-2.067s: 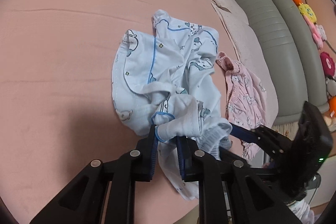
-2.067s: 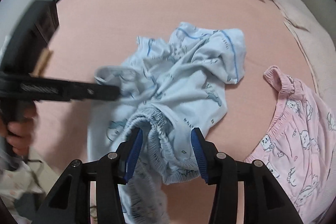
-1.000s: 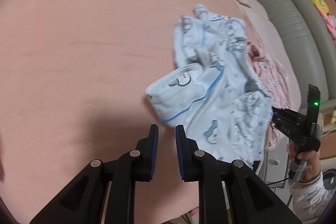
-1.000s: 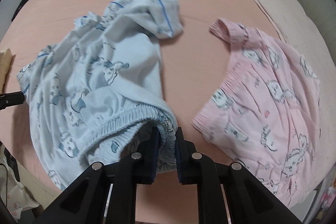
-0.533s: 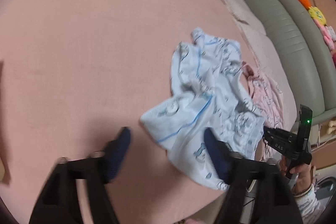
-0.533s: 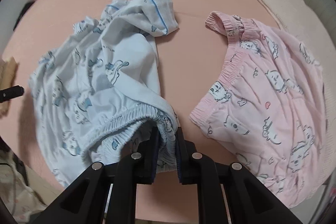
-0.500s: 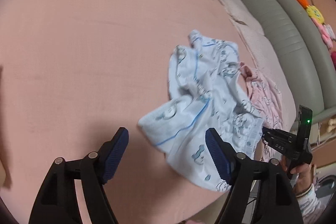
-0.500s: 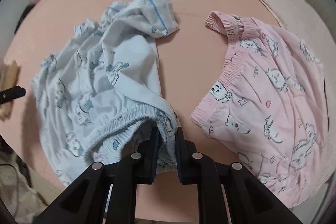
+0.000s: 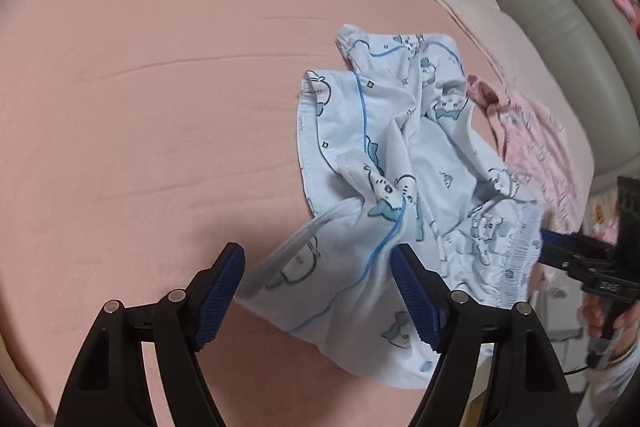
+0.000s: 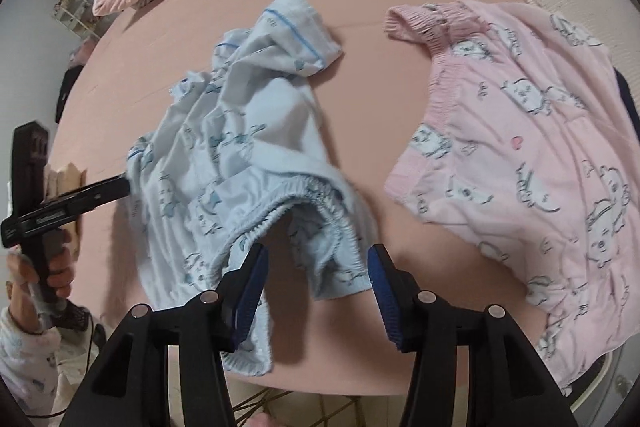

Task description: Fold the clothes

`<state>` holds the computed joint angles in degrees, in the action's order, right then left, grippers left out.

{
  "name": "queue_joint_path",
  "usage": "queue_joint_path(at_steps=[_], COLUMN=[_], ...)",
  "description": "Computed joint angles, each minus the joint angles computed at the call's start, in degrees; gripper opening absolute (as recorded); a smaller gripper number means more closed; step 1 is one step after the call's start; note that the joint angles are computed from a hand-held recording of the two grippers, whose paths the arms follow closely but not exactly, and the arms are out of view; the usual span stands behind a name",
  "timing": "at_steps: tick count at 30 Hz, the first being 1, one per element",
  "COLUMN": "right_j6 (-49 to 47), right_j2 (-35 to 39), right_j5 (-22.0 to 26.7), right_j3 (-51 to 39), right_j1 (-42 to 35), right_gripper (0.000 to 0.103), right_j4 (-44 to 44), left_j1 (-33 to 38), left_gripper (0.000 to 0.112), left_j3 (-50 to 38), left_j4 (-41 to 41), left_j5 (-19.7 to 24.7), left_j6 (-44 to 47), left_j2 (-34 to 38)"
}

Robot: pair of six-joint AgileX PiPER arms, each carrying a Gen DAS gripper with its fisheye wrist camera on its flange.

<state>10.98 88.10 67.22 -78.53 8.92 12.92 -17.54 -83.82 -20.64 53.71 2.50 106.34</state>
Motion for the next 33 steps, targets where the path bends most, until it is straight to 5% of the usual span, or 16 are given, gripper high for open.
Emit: queue_joint_path(at_steps=[14,19,24,33], right_j6=[-1.0,-2.8,-3.8,-3.6], right_j2=[-2.9,-3.1,-0.8,4.1], right_j5=[-0.1,-2.0,-2.9,-5.3], right_j3=[1.6,2.4,2.9,-0.2], right_j1=[0.7,1.8,2.6,10.0], right_gripper=[0.052,0.059,0.059,0.059], right_j4=[3.9,5.0,8.2,0.7], left_j1=[0.9,0.5,1.1,3.6], left_gripper=[0.072,0.054,0.023,0.013], left_j3=[4.1,7.6,9.1,13.2], left_j4=[-5.1,-5.5,-7.3,-9.6], left_j5=[-0.5,-2.2,-2.9,-3.4], left_j6=[8.5,9.4,10.2,12.3], left_j2=[-0.5,-2.7,-3.6,-7.8])
